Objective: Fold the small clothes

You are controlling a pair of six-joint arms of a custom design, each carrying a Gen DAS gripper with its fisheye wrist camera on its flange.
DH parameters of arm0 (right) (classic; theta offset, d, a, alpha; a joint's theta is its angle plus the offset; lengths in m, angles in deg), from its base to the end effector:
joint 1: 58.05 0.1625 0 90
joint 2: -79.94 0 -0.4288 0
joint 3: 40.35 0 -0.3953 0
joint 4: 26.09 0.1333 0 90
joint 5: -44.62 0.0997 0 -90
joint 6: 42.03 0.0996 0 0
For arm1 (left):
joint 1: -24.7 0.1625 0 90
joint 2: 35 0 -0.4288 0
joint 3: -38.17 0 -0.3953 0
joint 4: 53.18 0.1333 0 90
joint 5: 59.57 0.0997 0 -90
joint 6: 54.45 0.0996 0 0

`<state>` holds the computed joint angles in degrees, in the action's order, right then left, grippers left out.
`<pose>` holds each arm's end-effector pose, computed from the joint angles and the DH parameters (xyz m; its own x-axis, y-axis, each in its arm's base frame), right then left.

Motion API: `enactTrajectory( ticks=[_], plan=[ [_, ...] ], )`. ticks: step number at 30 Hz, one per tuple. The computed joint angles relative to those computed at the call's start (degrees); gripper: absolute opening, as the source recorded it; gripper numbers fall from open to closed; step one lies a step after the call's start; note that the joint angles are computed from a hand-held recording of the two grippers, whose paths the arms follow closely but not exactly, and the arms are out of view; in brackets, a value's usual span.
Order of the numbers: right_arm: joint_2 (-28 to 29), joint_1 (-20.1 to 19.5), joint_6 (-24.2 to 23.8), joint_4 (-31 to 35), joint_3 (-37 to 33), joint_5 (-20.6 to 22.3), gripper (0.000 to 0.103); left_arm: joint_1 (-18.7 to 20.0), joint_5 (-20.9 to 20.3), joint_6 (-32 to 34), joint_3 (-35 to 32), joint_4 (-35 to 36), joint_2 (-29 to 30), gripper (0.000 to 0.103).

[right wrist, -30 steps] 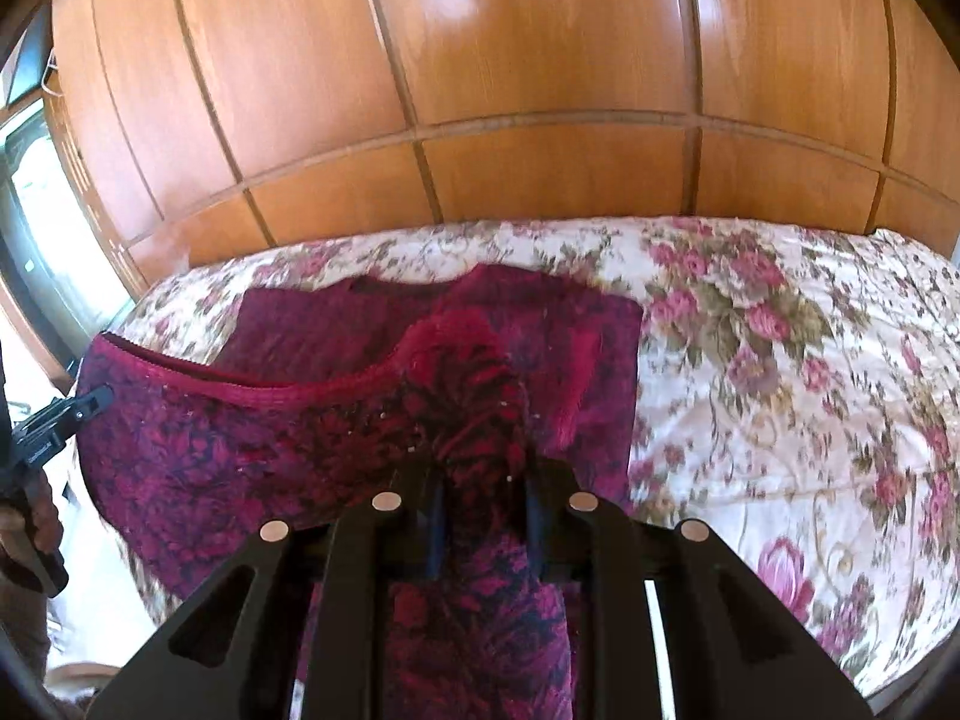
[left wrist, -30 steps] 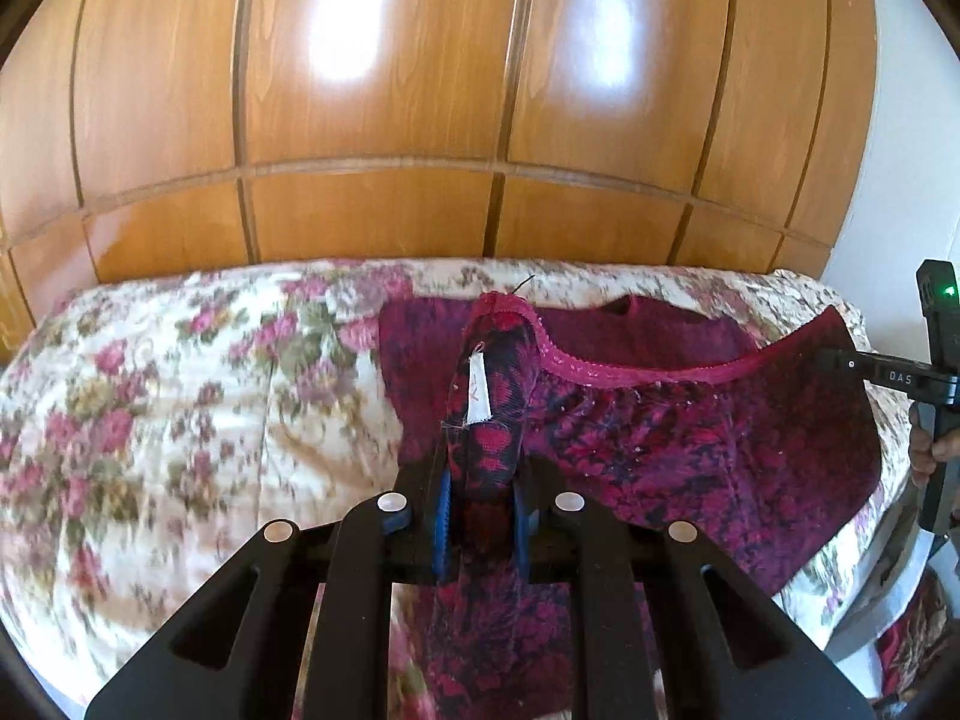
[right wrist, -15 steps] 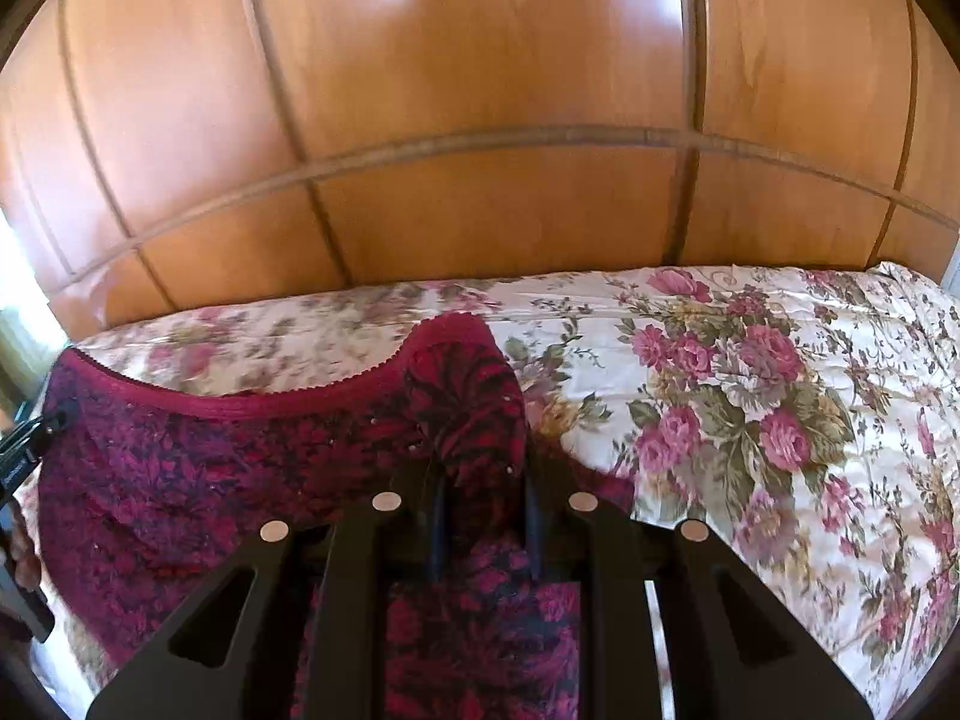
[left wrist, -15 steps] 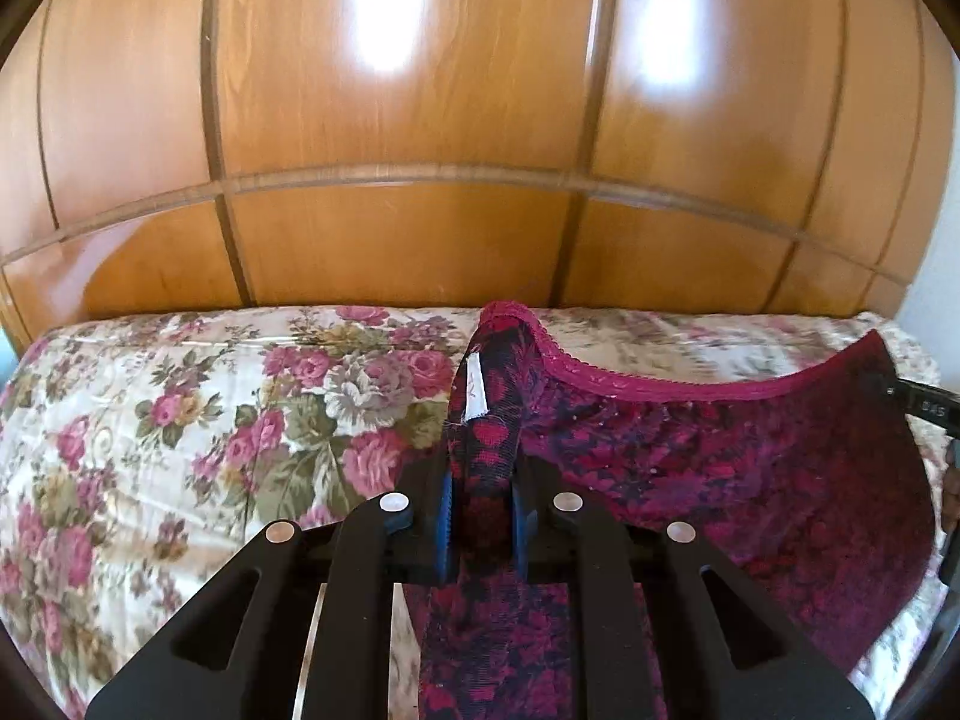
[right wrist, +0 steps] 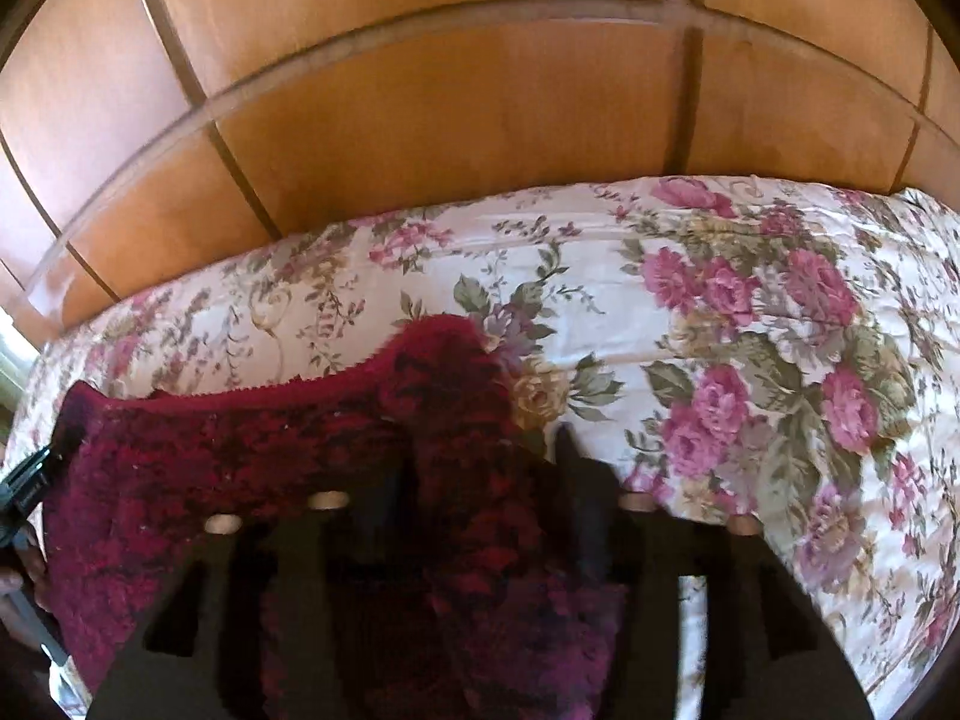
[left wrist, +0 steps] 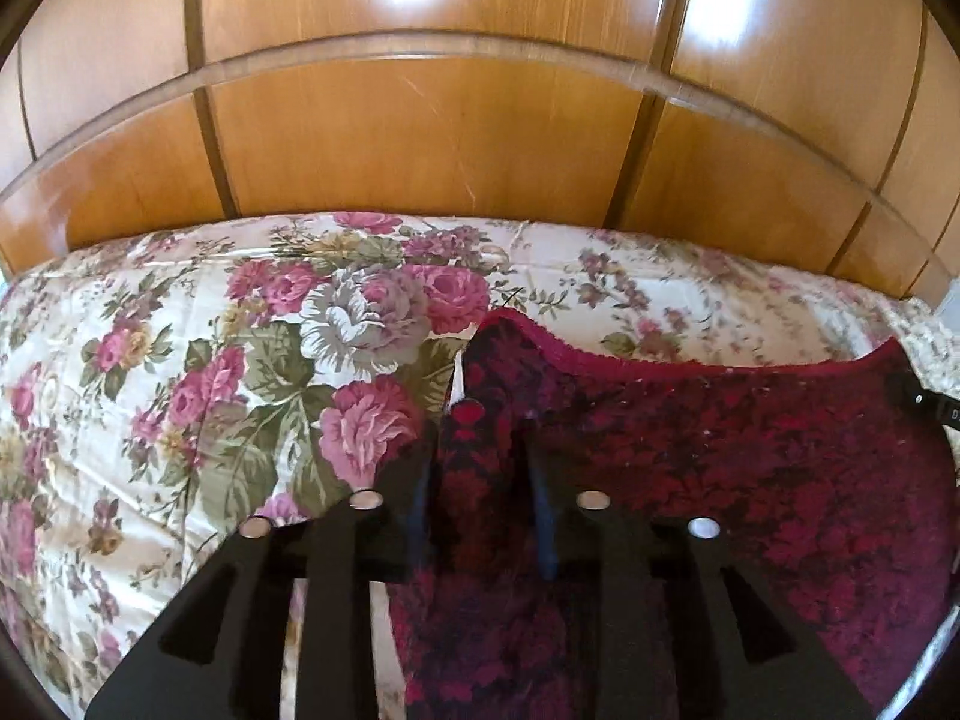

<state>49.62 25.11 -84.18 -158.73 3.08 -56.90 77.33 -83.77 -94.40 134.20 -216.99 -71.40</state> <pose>0.0066 -0.8972 0.2535 -0.7821 -0.4208 0.4596 -0.5682 0.7844 -0.2488 -0.2174 -0.6539 0.0607 -0.7316 -0.4402 -0.5206 0.1548 0.6364 -0.7556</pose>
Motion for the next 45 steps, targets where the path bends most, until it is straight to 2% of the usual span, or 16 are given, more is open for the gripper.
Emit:
enactTrajectory(
  ticks=[1,3,8,13,18,19,20,21,22,23,25,30,35,38,42,45],
  plan=[
    [-0.9,-0.1,0.4,0.3,0.8,0.7,0.056,-0.6,0.4,-0.9,1.0,-0.1,-0.6,0.047],
    [-3.0,-0.7,1.3,1.6,2.7,2.8,0.06,-2.1,2.1,-3.9,4.6,-1.0,-2.1,0.063],
    [-10.4,-4.1,2.0,6.2,10.0,9.1,0.071,-5.7,-0.3,-9.1,16.1,-8.3,-5.9,0.063],
    [-18.0,-8.8,1.8,11.3,18.1,14.7,0.08,-11.3,-6.2,-13.8,28.3,-23.5,-6.5,0.063],
    [-23.0,-12.1,0.2,12.9,26.2,14.6,0.084,-13.4,-12.3,-14.6,31.4,-32.1,-2.6,0.063],
    [-23.7,-12.7,-0.1,12.1,27.7,14.8,0.082,-13.5,-13.0,-14.7,31.1,-33.4,-1.5,0.063],
    [-24.3,-12.8,-0.7,10.5,29.2,14.7,0.07,-13.4,-13.3,-15.0,30.8,-33.8,-0.9,0.059],
    [-25.0,-12.8,-1.6,8.2,30.9,14.3,0.057,-12.9,-14.8,-13.8,30.4,-36.2,-0.2,0.036],
    [-25.2,-12.7,-1.8,8.0,31.3,14.1,0.038,-12.5,-15.8,-13.6,30.2,-36.9,-0.1,0.027],
    [-25.3,-12.4,-1.3,8.1,31.4,13.9,0.027,-12.6,-14.6,-14.5,29.8,-35.6,0.0,0.019],
    [-26.4,-11.7,-3.1,5.8,33.1,13.2,0.023,-13.2,-13.7,-15.1,29.8,-34.1,-0.7,0.011],
    [-30.4,-11.7,-6.2,6.4,36.1,15.3,0.02,-16.0,-13.0,-16.7,33.1,-35.1,-2.9,0.009],
    [-35.4,-13.4,-9.8,9.6,40.6,15.0,0.02,-20.6,-12.5,-25.5,36.9,-29.0,-5.2,0.009],
    [-37.7,-14.7,-11.1,9.2,43.6,12.9,0.021,-23.2,-12.3,-31.5,36.9,-19.6,-5.8,0.011],
    [-38.3,-14.8,-11.8,4.8,46.3,10.5,0.039,-24.6,-9.6,-36.5,36.9,-11.2,-7.5,0.018],
    [-39.6,-13.7,-13.5,-6.4,50.7,8.9,0.062,-24.8,-6.3,-41.7,36.9,-3.5,-10.3,0.029]
  ],
)
